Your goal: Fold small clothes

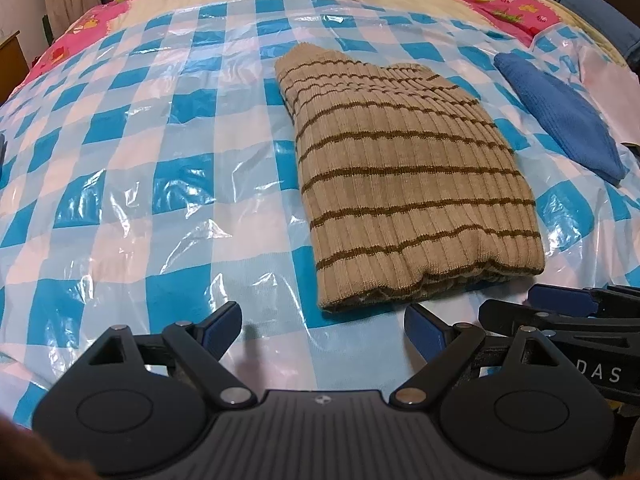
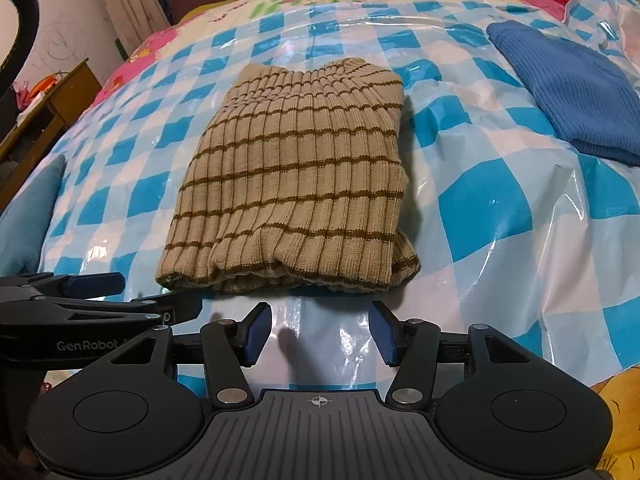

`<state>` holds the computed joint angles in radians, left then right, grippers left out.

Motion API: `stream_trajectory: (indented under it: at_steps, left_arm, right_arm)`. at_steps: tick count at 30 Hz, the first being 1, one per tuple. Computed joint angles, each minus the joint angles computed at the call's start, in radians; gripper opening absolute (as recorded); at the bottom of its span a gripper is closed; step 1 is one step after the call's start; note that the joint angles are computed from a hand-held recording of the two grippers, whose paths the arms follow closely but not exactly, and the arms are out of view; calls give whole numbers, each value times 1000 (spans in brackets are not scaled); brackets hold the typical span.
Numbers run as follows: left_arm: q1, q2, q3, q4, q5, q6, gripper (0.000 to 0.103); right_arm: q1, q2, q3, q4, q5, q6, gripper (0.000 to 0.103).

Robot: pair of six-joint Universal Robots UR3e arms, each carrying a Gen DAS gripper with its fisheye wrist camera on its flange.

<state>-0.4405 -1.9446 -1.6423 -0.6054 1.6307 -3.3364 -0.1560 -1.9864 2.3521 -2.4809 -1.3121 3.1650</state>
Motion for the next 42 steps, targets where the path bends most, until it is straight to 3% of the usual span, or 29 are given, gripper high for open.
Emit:
stream_trajectory:
  at_steps: [42]
  left_arm:
    - [1, 1, 3, -35, -7, -22, 92]
  right_arm:
    - [-10, -11, 22, 2, 13, 11, 54]
